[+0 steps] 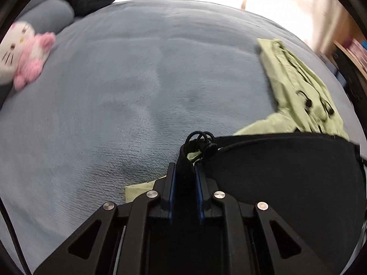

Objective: Fold large clothes
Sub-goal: 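Carry the black hem with both tools toward the hood and lay it down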

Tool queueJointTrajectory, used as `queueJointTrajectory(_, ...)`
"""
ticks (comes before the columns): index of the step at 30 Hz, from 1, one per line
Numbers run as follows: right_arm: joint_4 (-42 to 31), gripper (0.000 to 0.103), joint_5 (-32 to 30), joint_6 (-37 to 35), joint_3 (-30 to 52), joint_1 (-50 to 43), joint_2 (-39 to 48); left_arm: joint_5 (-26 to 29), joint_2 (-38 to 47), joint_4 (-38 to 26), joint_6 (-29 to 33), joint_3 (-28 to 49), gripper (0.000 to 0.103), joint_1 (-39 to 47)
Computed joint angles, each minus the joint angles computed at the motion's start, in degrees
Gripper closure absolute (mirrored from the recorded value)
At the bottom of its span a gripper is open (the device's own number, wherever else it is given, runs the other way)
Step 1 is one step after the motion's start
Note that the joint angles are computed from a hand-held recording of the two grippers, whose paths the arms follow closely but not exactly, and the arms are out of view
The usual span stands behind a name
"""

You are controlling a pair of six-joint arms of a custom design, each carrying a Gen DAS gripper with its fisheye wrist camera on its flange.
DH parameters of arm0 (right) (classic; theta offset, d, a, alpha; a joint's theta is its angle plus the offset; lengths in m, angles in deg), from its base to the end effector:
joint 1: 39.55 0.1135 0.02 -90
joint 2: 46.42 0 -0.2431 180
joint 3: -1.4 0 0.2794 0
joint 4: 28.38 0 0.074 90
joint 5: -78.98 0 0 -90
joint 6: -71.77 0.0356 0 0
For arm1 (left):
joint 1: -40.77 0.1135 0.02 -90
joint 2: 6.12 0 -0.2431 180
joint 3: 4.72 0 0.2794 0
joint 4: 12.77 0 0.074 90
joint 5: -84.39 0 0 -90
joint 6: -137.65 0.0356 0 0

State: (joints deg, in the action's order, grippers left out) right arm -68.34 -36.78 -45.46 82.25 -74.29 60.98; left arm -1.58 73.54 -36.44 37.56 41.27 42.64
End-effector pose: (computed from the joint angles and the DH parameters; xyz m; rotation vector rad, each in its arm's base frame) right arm 0.3251 -0.2066 0.1233 0.0461 2.5583 0.2275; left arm 0.2679 0.0062 0.1056 -0.2418 2.5630 -0.1444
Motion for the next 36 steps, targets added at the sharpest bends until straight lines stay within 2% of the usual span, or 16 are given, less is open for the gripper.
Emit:
queueJointTrajectory(5, 4.9, 0.094, -4.0, 3.5, -2.7, -0.9, -3.4, 1.2, -6.4, 2.6, -3.1, -4.4, 0.090, 1.7)
queueJointTrajectory(10, 8.2, 0.094, 4.5, 4.1, -3.4, 3.9, -1.1, -1.3, -2.4, 3.3, -6.0, -3.4, 0.090, 0.0)
queueJointTrajectory(14, 10.5, 0.094, -0.9, 8.3, -5.3, 1.6, -5.3, 1.1, -7.0, 1.8, -7.8, -4.0, 0.090, 1.6)
queueJointTrajectory(16, 9.5, 0.094, 1.5, 7.9, -4.3, 2.6, -4.1, 2.4, -5.1, 0.1, -6.9, -2.5, 0.089, 2.4)
queueJointTrajectory(18, 6.9, 0.093, 6.0, 7.2, -2.3, 4.6, -1.1, 2.4, -0.5, -2.4, -7.2, 0.4, 0.082, 2.4)
queueJointTrajectory(20, 5.6, 0.090, 7.0, 8.2, -1.7, 4.8, -0.8, 0.9, -0.2, -2.7, -8.5, 0.6, 0.067, 2.2)
queueJointTrajectory(22, 3.3, 0.085, 6.3, 9.8, -1.3, 4.0, -2.4, 1.1, -3.0, -4.8, -9.6, 0.2, 0.052, 3.1)
queueJointTrajectory(24, 2.0, 0.074, 3.6, 10.8, -2.3, 2.1, -5.8, -0.5, -8.8, -6.5, -10.5, -1.7, 0.049, 3.5)
queueJointTrajectory(25, 2.4, 0.067, 2.7, 10.9, -3.6, 1.3, -8.1, -3.6, -13.7, -8.0, -11.2, -3.2, 0.049, 3.0)
queueJointTrajectory(26, 2.9, 0.063, 1.8, 10.9, -5.4, 0.5, -10.8, -7.1, -17.9, -9.7, -11.9, -4.2, 0.049, 1.9)
queueJointTrajectory(28, 1.3, 0.062, -1.1, 10.4, -8.2, -0.5, -16.1, -12.5, -24.3, -14.1, -12.3, -5.1, 0.051, -1.2)
queueJointTrajectory(30, -1.5, 0.062, -2.4, 9.2, -9.6, 0.2, -19.0, -12.6, -30.4, -17.3, -12.6, -6.0, 0.059, -5.3)
queueJointTrajectory(31, -2.6, 0.062, -2.6, 8.7, -11.2, 1.4, -21.0, -12.6, -32.3, -18.4, -13.3, -6.4, 0.069, -8.0)
queueJointTrajectory(32, -3.7, 0.062, -2.8, 7.8, -13.7, 3.3, -23.9, -13.5, -34.3, -19.8, -15.1, -6.8, 0.070, -13.6)
queueJointTrajectory(34, -4.5, 0.062, -3.3, 7.0, -18.7, 7.5, -29.3, -17.5, -35.3, -21.0, -19.6, -7.3, 0.070, -23.3)
queueJointTrajectory(36, -5.1, 0.062, -3.7, 7.7, -24.5, 13.7, -34.9, -22.7, -30.0, -19.3, -27.0, -6.3, 0.070, -35.2)
